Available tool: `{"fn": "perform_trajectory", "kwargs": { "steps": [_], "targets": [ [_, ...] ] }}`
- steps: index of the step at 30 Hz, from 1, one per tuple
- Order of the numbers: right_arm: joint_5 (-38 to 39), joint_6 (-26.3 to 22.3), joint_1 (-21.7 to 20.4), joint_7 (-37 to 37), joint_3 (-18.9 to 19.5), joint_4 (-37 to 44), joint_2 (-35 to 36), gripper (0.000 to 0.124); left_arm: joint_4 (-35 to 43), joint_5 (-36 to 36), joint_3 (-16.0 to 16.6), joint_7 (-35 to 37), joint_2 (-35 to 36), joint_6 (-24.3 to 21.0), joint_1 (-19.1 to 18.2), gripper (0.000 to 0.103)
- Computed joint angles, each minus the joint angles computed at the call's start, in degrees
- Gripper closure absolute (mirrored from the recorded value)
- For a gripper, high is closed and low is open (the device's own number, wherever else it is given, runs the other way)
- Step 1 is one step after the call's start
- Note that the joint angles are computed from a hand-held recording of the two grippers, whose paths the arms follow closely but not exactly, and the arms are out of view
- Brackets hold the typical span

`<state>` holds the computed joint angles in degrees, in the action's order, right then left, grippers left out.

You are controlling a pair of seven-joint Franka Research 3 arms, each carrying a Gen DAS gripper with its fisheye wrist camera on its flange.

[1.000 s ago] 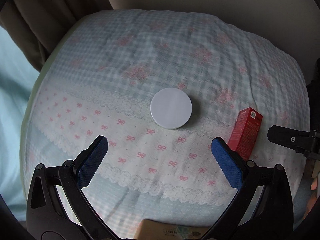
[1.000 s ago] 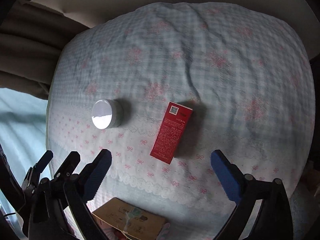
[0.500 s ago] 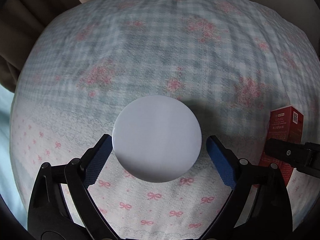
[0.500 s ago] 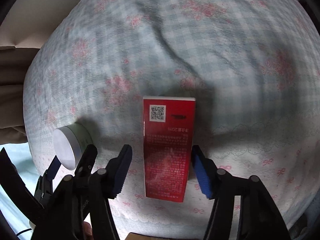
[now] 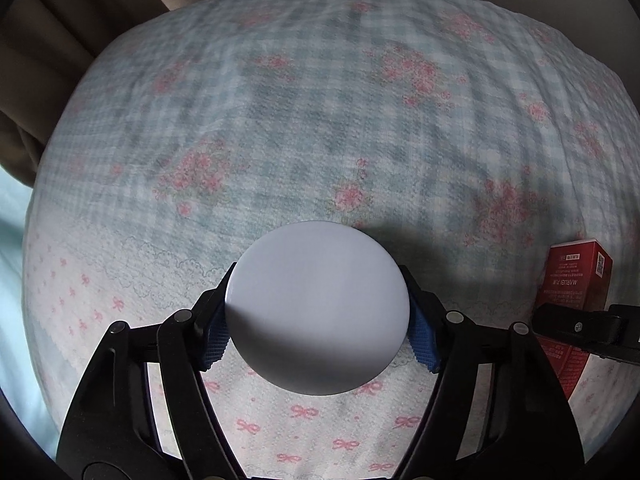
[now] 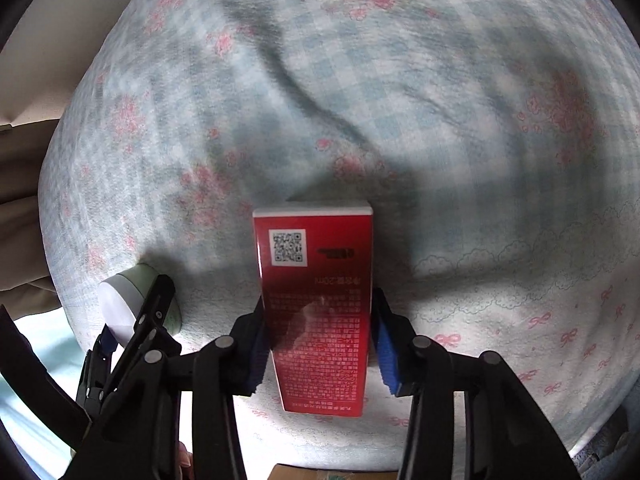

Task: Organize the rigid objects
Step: 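Grasp white round jar with left tool while right tool grasps red box, then carry white jar with left tool while right tool carries red box to box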

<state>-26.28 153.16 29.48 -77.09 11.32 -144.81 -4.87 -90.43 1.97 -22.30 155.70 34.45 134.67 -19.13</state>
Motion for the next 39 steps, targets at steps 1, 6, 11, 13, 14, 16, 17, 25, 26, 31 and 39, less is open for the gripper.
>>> {"fn": "perform_trajectory", "kwargs": {
  "steps": [1, 6, 11, 13, 14, 16, 17, 25, 26, 31, 39],
  "targets": [
    [-0.80, 0.62, -0.17, 0.69, -0.04, -1.37, -1.01, 0.083, -0.20, -0.23, -0.03, -0.34, -0.42, -0.28, 0.11, 0.033],
    [-5.25, -1.78, 0.09, 5.20, 1.41, -2.86, -5.07, 0.085, -0.47, -2.56, -0.58, -2.02, -2.76, -1.48, 0.86, 0.033],
    [-4.13, -6.92, 1.91, 2.88, 2.34, -3.75, -10.55, 0.085, 0.20, -5.09, -0.41, -4.27, -5.54, -3.51, 1.36, 0.033],
    [-3.49, -9.82, 2.92, 1.81, 3.04, -2.99, -12.45, 0.085, -0.04, -6.50, -0.38, -4.82, -7.30, -4.14, 1.99, 0.033],
    [-3.00, -11.18, 3.53, 0.65, 3.12, -2.92, -13.68, 0.085, -0.09, -7.18, -0.33, -4.99, -8.22, -4.57, 2.29, 0.033],
    [-2.11, -14.21, 4.59, -2.39, 3.17, -1.85, -15.62, 0.085, -1.09, -8.66, -0.17, -5.14, -10.72, -4.74, 2.98, 0.033],
    [-1.62, -15.92, 5.15, -4.28, 3.17, -1.24, -16.66, 0.085, -1.30, -9.39, -0.01, -5.20, -11.93, -5.09, 3.32, 0.033],
    [-1.22, -23.45, 8.10, -28.86, 2.42, 7.49, -19.75, 0.085, 0.56, -18.22, 3.08, -3.39, -21.75, -13.76, 7.50, 0.033],
    [-1.27, -23.93, 8.09, -32.07, 2.37, 9.14, -19.34, 0.085, 1.13, -19.20, 3.86, -3.40, -22.82, -15.45, 8.07, 0.033],
    [-0.57, -24.97, 8.11, -47.35, 2.49, 18.87, -15.09, 0.085, 3.85, -23.12, 8.16, -3.36, -27.02, -23.45, 11.51, 0.033],
    [-0.23, -22.66, 6.27, -63.63, 3.03, 35.62, -1.53, 0.085, 5.87, -26.84, 14.89, -3.97, -29.78, -31.52, 19.46, 0.033]
  ]
}}
